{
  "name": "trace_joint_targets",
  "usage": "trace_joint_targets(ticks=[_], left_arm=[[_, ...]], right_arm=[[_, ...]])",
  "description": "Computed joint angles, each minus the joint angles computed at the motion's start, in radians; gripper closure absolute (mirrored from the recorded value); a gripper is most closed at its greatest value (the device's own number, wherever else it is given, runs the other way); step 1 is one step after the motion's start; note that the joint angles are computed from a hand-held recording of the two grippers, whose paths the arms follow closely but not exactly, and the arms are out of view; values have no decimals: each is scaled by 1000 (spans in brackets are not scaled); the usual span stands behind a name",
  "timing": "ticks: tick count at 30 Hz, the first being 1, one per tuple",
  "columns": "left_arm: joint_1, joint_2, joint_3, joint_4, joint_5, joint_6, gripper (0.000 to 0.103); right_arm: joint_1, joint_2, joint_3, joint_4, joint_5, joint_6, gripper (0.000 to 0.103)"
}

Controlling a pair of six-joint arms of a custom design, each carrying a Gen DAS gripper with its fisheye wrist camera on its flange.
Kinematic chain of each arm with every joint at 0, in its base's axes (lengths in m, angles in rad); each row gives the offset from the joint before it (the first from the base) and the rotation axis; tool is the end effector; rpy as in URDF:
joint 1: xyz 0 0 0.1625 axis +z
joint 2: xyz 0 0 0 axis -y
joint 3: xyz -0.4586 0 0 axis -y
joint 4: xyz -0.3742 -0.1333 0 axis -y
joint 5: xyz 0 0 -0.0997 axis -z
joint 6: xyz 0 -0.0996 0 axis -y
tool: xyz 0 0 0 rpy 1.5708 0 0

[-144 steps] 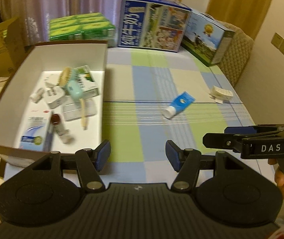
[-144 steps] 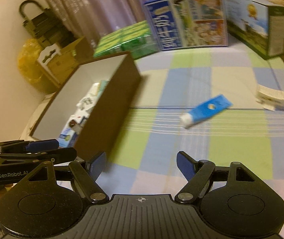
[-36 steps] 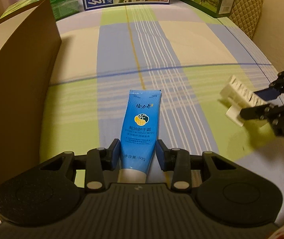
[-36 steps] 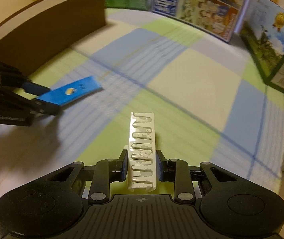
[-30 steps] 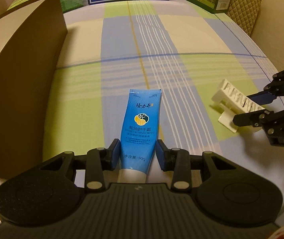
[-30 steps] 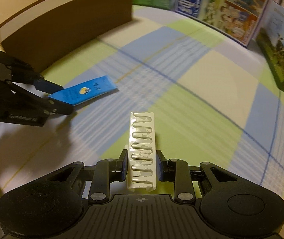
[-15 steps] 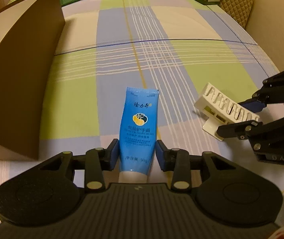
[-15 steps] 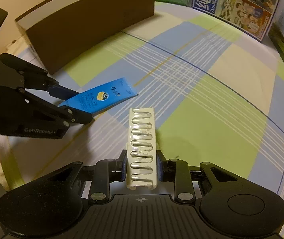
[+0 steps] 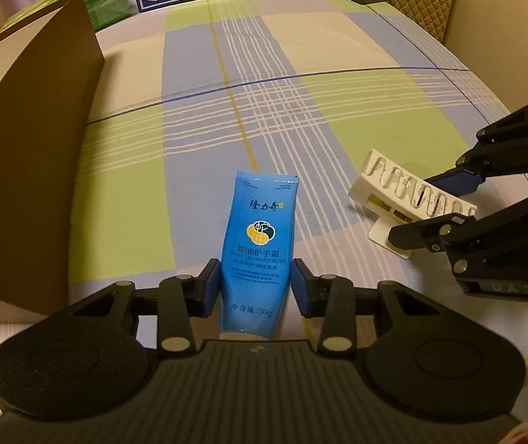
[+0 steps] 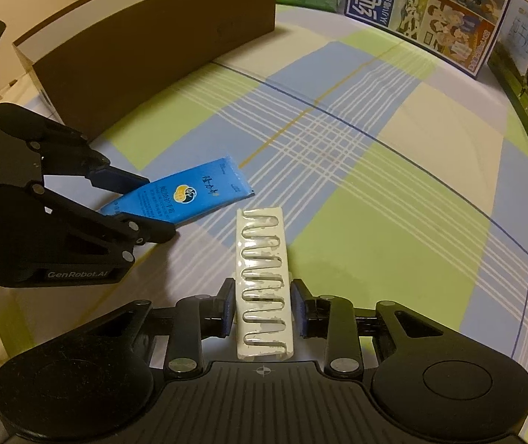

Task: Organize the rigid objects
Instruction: 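Lift and carry the tube and white clip toward the open box with both tools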

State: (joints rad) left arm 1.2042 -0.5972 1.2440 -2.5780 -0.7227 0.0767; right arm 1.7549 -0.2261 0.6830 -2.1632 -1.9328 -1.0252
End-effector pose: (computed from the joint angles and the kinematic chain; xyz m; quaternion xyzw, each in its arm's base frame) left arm -0.0906 -0.8161 0.1684 0.1252 0.8909 -0.2201 0.3770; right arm 0.2601 -0.8611 0.0214 0.5479 -0.8143 -0.0125 0.1911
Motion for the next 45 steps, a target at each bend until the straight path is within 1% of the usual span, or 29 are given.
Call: trace_joint_targets(ticks=[6, 11, 13, 20, 31, 34, 39, 45], left_arm=[[-1, -10, 9, 11, -7, -18, 68], [-2, -22, 27, -1, -18, -31, 69], [-3, -27, 31, -10, -19, -28, 69], [-10, -38, 43, -44, -19, -17, 69], [-22, -49, 48, -88, -11, -2, 69], [-27, -54, 48, -108, -13, 6, 69], [-34, -66, 45, -145, -19, 12, 69], [-45, -88, 43, -185, -26, 24, 69]], right_arm=[[1, 5, 0, -20, 2, -2, 74], [1, 12, -11, -9, -2, -2, 75], [0, 4, 1, -13, 6, -5, 78], [1, -16, 27, -26, 30, 11, 78], [6, -26, 21, -22, 63, 42, 78], [9, -23, 4, -14, 77, 48, 78], [17, -8, -57, 43, 111, 81, 78], [34, 6, -104, 65, 146, 96, 78]])
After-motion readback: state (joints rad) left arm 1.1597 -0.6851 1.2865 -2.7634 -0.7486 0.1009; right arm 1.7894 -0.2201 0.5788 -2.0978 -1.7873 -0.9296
